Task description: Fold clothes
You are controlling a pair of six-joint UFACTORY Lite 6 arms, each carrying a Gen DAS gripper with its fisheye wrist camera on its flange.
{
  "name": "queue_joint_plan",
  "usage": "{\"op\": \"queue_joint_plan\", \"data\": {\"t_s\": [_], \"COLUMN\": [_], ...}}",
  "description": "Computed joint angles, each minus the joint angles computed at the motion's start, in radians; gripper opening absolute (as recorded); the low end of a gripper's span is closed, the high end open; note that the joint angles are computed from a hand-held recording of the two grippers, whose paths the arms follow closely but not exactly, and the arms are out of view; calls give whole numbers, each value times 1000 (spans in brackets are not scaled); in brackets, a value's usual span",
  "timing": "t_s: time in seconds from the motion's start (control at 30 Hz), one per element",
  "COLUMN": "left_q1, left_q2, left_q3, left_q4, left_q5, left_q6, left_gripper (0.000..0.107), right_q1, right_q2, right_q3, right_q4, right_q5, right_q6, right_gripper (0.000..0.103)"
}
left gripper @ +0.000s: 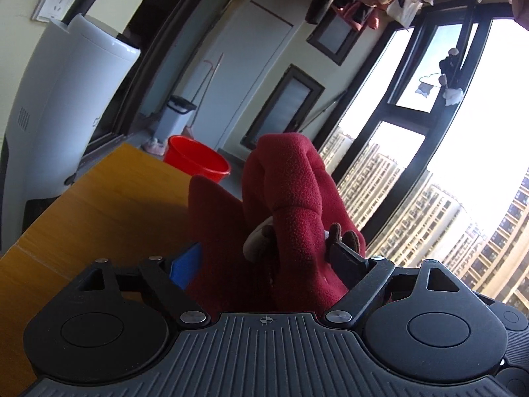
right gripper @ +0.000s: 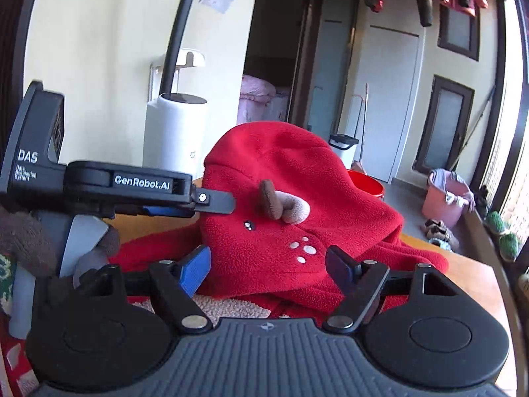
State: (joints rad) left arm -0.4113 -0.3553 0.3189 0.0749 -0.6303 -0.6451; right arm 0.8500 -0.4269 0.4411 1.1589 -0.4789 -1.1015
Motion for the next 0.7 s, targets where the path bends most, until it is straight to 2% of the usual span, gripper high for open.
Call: {"op": "queue_joint_plan", "data": {"t_s": [0.1,0.2,0.23,0.27,0.3,0.43,0.5,0.6,0.7], "left_q1": [54,90,91,91,80,65,69,87,85], "left_q2": [-25,-24,-19,-15,-18,-8,2,19,28], "left_q3": [-38,-42,-37,-33,-36,-26,-15,-4,10], "left_q4": [44,85,97,108,99,130,155,199,202], "left_q5": [-55,-50,-46,-43,-42,-28,-21,-19,-8], "left_q6": [-97,-143,-147,-149,-129,-118,-137,-183,-191], "left_gripper": [98,99,99,99,100,102,103,103,103], "right_q1": [89,114,109,105,99,39,1,-46,-40], "right_q2": [214,403,437,472,489,366,301,215,177], "right_q3": [112,242,268,296,310,274,263,224,197], "right_q4": [-27,-2,19,41,54,123,114,9,-12], "right_q5": [-101,-162,-168,-176,-186,-228,-311,-442,-466], "right_q6": [-49,-165,-234,-303,-372,-672,-791,-905,-933], "right_gripper": [77,75,67,38,29,22,21,21,21]}}
